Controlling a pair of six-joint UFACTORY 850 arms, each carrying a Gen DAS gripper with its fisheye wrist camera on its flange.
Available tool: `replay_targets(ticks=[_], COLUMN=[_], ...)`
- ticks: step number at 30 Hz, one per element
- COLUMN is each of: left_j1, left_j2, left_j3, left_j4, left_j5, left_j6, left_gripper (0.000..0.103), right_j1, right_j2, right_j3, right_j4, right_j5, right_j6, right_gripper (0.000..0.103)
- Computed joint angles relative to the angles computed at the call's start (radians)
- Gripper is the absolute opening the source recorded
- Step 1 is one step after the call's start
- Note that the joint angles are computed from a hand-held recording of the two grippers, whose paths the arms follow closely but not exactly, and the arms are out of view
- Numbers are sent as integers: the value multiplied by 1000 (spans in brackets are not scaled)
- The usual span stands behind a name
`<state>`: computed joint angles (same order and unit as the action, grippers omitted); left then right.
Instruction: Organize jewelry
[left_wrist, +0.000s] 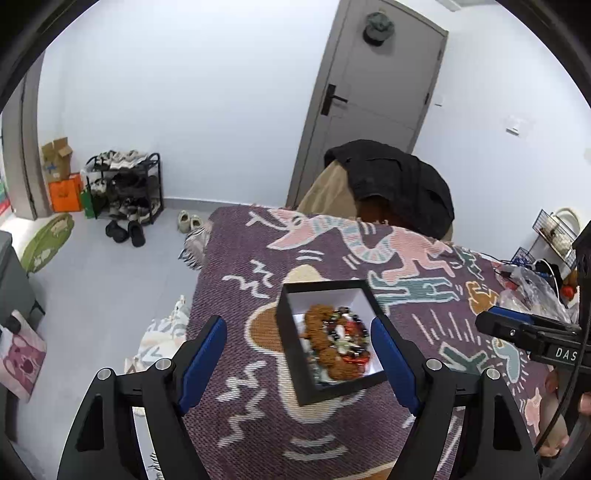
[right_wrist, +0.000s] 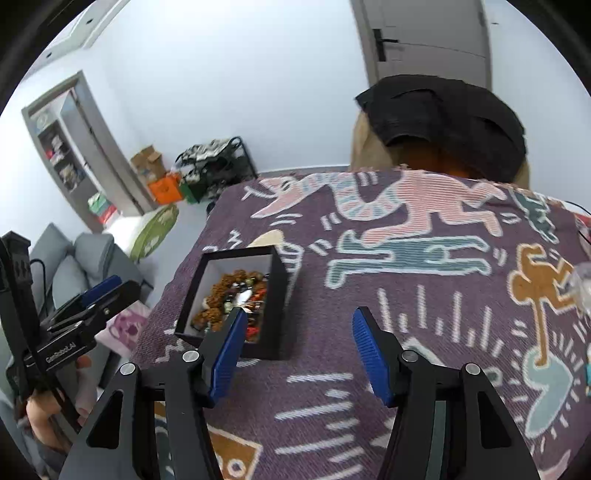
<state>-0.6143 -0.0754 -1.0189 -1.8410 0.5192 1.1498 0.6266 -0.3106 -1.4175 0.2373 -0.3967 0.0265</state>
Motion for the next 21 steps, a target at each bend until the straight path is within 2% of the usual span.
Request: replay_targets(ticks=[4, 8, 12, 17, 19, 21], left_j1=[-38, -73, -127, -179, -200, -215], left_j2=[-10, -15, -11, -16, -17, -19], left_j3=[-34, -66, -90, -131, -144, -151], left_j4=[-19, -13, 69, 102, 111, 116], left_j5=[46, 75, 145, 195, 214, 228], left_j6=[30, 34, -14, -7, 0, 4], left_gripper=[81, 86, 102, 103, 103, 103], right_j1=[-22, -44, -62, -86, -97, -102], right_j2=[67, 146, 226, 322, 358, 383], right_j3=[70, 143, 208, 284, 311, 329], right_j4=[-41, -43, -46, -60, -24, -54], right_j5=[44, 100, 149, 195, 206, 205], right_j6=[62, 88, 118, 167, 142, 171], right_gripper=[61, 73, 83, 95, 96, 97])
